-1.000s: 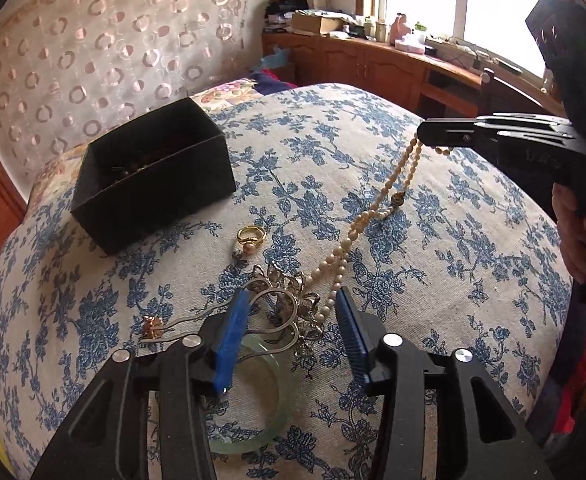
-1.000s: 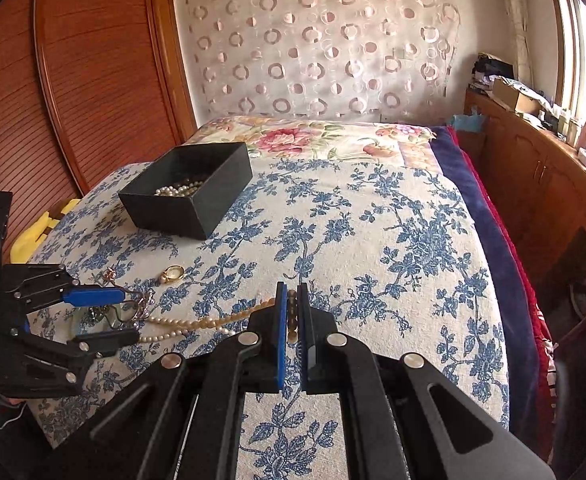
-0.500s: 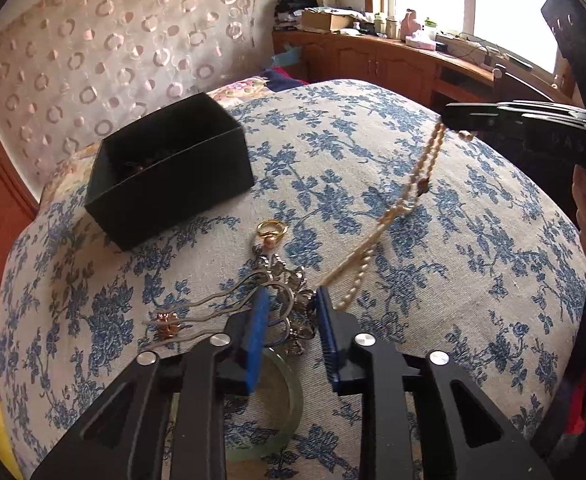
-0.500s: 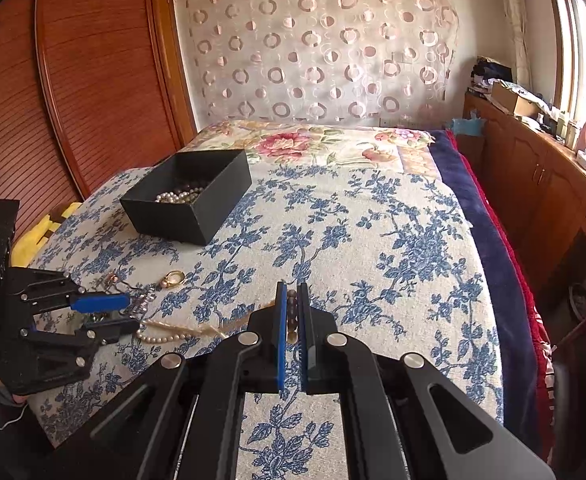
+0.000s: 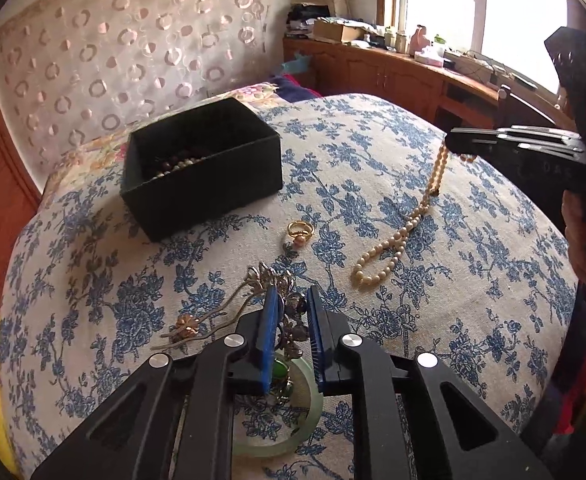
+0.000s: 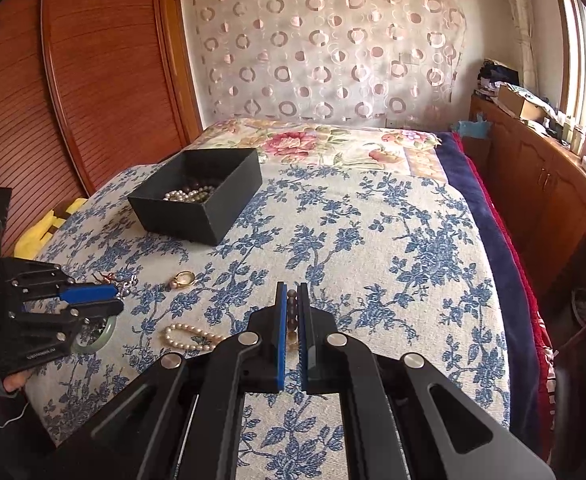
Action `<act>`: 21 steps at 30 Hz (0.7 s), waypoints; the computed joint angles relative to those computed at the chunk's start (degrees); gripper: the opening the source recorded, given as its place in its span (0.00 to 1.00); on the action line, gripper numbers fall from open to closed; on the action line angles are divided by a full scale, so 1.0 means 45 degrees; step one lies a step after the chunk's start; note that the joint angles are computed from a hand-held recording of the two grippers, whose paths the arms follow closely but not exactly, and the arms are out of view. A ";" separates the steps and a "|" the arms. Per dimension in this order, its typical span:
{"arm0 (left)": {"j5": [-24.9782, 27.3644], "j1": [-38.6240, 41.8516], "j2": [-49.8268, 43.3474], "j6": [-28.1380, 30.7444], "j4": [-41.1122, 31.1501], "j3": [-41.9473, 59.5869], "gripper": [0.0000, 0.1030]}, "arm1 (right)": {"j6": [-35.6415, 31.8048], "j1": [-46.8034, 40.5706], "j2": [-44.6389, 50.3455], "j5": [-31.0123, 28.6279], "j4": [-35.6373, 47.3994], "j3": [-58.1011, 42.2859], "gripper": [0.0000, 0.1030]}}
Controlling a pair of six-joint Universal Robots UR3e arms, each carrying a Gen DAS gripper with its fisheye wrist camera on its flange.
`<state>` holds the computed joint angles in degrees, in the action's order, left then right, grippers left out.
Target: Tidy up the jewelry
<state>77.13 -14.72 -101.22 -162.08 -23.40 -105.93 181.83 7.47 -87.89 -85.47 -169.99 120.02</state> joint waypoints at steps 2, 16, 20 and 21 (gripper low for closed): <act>-0.0180 0.0173 0.0281 -0.0013 -0.0048 -0.0133 0.12 | 0.0024 0.0137 0.0164 -0.0043 0.0009 -0.0169 0.05; -0.1223 0.1293 0.1494 -0.0084 -0.0400 -0.0467 0.07 | -0.0011 0.0669 0.0411 -0.0244 0.0223 -0.0775 0.05; -0.1448 0.1561 0.1771 -0.0086 -0.0416 -0.0609 0.07 | -0.0025 0.0777 0.0492 -0.0262 0.0263 -0.0897 0.05; -0.1550 0.1680 0.1891 -0.0063 -0.0470 -0.0613 0.07 | -0.0038 0.0806 0.0504 -0.0266 0.0254 -0.0917 0.05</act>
